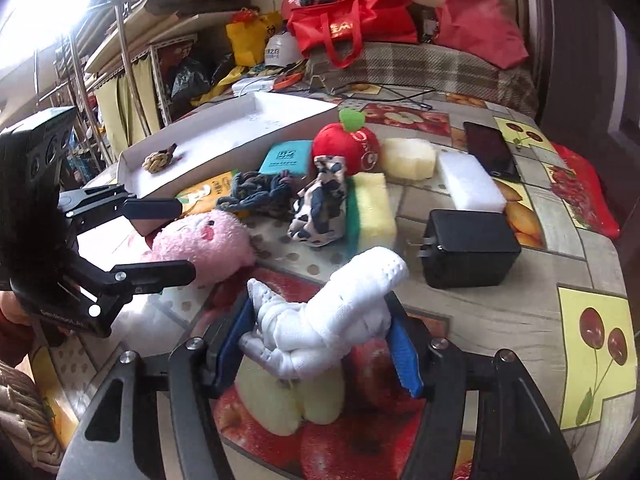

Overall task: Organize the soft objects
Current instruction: 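Grasp the white towel with right tool while left tool grasps pink plush pig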

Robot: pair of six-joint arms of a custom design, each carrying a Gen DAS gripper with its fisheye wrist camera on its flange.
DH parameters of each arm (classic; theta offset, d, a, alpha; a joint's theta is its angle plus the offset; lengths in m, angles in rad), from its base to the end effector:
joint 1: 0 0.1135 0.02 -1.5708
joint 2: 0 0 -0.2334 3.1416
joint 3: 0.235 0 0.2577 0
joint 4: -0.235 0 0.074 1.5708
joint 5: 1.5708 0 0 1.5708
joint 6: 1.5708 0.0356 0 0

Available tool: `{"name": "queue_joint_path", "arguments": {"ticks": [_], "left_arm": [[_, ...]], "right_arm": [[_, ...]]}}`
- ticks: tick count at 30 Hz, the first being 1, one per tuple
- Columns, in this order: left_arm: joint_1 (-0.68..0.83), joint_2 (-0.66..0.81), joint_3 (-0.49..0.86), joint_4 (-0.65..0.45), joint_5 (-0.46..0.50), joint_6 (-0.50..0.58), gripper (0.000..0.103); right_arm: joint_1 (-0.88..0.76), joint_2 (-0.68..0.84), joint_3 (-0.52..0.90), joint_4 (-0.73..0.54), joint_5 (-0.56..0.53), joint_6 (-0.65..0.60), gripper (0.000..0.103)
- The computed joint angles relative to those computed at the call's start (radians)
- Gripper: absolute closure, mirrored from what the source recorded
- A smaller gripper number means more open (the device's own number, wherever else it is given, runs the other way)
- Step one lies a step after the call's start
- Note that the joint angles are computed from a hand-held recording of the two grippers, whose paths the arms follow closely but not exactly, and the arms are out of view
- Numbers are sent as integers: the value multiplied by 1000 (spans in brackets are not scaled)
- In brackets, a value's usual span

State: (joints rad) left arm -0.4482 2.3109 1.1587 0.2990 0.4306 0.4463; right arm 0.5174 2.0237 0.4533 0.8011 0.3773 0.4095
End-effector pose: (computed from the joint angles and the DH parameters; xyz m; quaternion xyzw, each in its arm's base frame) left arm 0.3577 -0.1885 0.0011 0.4632 0.7923 -0.2004 0.3429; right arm 0.2317 0.1168 -0.0017 0.0243 0.9071 0.0168 0.4200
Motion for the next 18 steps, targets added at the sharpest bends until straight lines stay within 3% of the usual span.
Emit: {"name": "queue_joint_path", "arguments": {"ticks": [2, 3, 4, 9, 12, 18], "left_arm": [[-31, 12, 19, -21, -35, 16, 31], [-47, 23, 31, -33, -61, 25, 37], [-58, 33, 46, -53, -83, 35, 51], [-55, 17, -4, 26, -93, 25, 53], [-36, -14, -74, 135, -82, -12, 53], [12, -71, -260, 478, -76, -126, 52]], "right_arm": [[7, -6, -13, 23, 36, 1, 40], [7, -8, -16, 31, 45, -2, 40], [11, -7, -17, 45, 57, -5, 40], [48, 35, -42, 238, 170, -47, 40], [74, 75, -54, 361, 274, -50, 40], [116, 121, -80, 543, 387, -73, 40]]}}
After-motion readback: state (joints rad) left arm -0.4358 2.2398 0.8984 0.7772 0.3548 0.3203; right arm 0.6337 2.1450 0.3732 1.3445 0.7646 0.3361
